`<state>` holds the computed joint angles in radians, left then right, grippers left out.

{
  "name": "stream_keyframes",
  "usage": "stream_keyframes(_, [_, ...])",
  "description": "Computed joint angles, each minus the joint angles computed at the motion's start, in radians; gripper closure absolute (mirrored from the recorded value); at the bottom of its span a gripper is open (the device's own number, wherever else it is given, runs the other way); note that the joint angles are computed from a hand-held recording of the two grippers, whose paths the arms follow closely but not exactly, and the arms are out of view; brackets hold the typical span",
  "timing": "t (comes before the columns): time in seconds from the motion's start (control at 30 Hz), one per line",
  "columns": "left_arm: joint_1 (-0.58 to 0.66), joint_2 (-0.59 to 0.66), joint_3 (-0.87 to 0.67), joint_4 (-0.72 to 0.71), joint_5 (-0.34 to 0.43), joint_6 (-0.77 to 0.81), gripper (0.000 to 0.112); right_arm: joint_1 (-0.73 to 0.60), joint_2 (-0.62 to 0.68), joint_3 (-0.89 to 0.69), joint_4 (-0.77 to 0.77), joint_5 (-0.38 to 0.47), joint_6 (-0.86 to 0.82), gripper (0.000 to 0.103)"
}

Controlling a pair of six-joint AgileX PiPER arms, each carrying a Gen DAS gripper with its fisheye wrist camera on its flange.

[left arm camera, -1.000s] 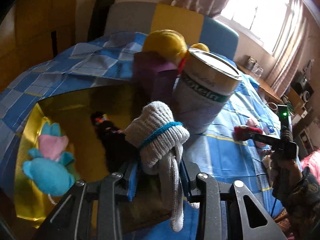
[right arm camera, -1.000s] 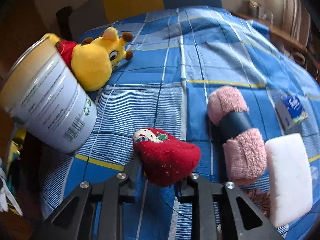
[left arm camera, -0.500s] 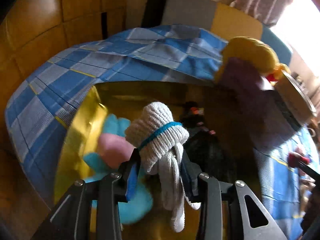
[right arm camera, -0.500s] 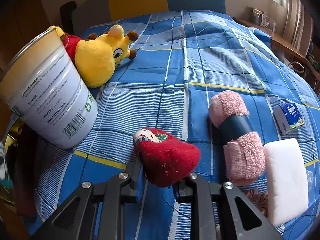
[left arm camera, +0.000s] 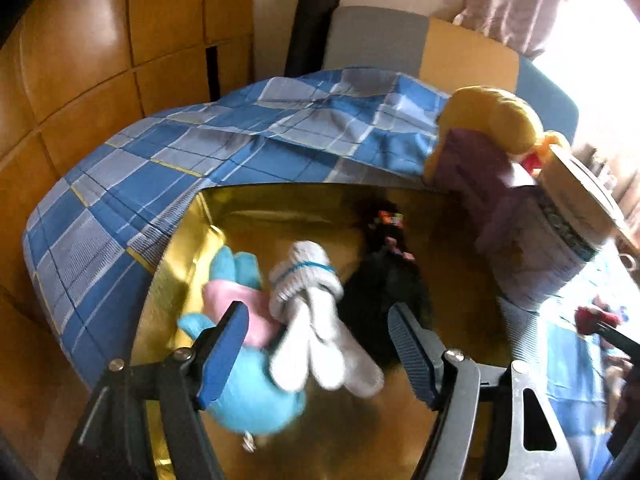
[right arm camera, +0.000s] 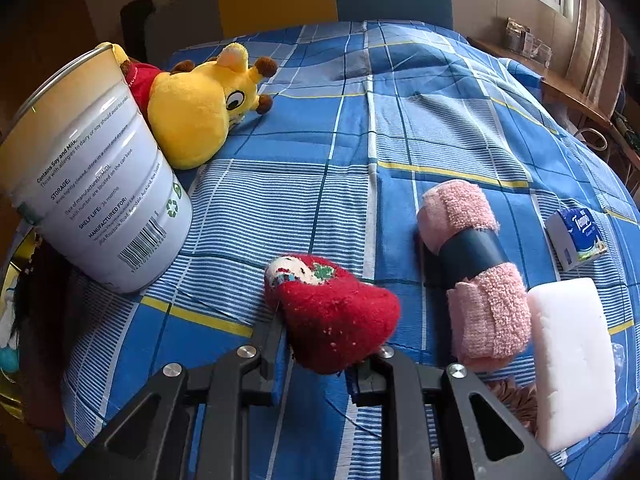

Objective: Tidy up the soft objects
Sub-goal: 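Carry the grey-white sock with the left tool onto the tray and release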

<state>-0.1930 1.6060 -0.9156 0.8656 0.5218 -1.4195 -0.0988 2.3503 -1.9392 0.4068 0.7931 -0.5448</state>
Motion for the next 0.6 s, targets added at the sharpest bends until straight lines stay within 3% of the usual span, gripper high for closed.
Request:
stream_keyframes(0.33, [-0.130,-0.060,0.047,0.048,0.042,-0.095,0.037,-0.003,0.001,0.000,0.009,0.001,-0.001,0.082])
stream_keyframes(0.6, [-0.164,-0.069,0.062,0.050,0.045,-0.090,0.037,-0.018,0.016,-0.052,0.041,0.046,0.047,0.082])
